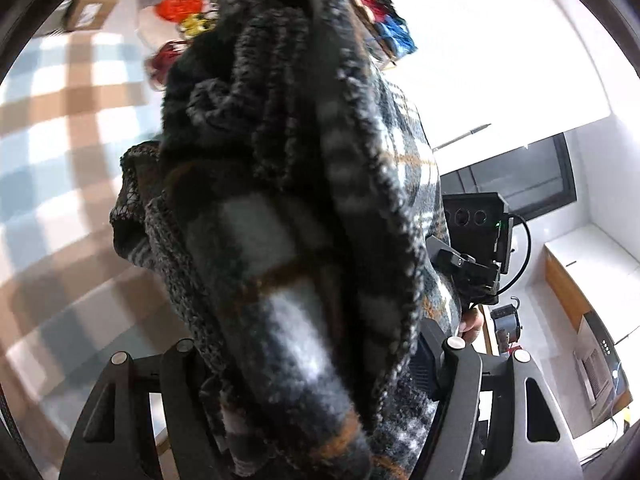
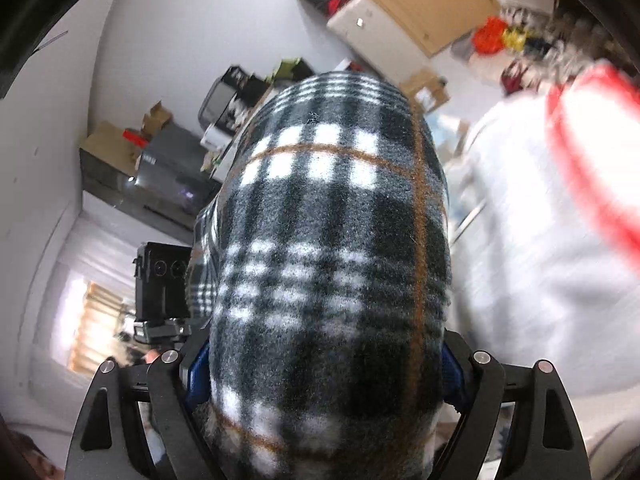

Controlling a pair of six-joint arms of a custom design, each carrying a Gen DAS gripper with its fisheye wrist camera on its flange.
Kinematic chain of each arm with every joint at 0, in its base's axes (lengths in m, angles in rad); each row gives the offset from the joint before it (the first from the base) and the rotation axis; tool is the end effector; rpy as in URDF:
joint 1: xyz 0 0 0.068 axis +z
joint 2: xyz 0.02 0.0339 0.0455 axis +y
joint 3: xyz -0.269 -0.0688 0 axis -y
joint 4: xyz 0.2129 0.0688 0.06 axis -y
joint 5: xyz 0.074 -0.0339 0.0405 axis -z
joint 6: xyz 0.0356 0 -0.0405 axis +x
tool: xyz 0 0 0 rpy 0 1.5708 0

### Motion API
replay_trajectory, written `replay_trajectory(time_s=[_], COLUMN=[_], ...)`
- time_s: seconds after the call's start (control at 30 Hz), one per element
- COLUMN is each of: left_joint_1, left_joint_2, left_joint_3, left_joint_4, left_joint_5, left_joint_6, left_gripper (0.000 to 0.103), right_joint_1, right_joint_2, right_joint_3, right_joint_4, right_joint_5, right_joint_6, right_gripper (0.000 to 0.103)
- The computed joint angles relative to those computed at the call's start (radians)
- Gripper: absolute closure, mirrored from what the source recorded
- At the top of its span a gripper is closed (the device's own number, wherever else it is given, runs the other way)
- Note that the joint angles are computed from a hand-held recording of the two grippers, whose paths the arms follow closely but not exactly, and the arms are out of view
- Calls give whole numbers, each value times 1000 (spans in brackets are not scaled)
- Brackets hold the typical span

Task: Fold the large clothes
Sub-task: 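Grasp the folded shirt with both grippers and lift it off the bed, then place the folded shirt on top of the clothes stack on the grey box and release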

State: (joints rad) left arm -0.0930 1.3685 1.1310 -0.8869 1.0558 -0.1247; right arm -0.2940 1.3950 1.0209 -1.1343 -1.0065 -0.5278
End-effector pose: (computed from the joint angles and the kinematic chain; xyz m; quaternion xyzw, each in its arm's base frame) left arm 0.2227 -0.0519 0.3027 0.0981 0.8441 -0.5091 0.1367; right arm 0.1990 -0.0288 0.2635 -0.1171 0.8679 0.4310 0.2176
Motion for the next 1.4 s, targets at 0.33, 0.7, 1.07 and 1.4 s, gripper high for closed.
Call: replay_trajectory(time_s=[0.33, 0.7, 1.07, 1.4], left_joint_1=[-266, -266, -261, -275], left_joint_2=[337, 547, 440, 313], left_joint_3=[190, 90, 210, 119], left_joint_4=[561, 801, 394, 429], left_joint_5=[-103, -106, -412, -464], left_joint_6=[-532, -564, -294, -287], left_gripper=[36, 31, 26, 26], right_joint_1=[-226, -307, -202, -88], right_joint_2=[395, 701, 329, -88], right_joint_3=[618, 728, 459, 171], right_joint_4=[-352, -300, 119, 464], right_joint_5=[133, 160, 406, 585], right_joint_6=[-259, -287, -61, 38], right_gripper=[15, 10, 4, 4])
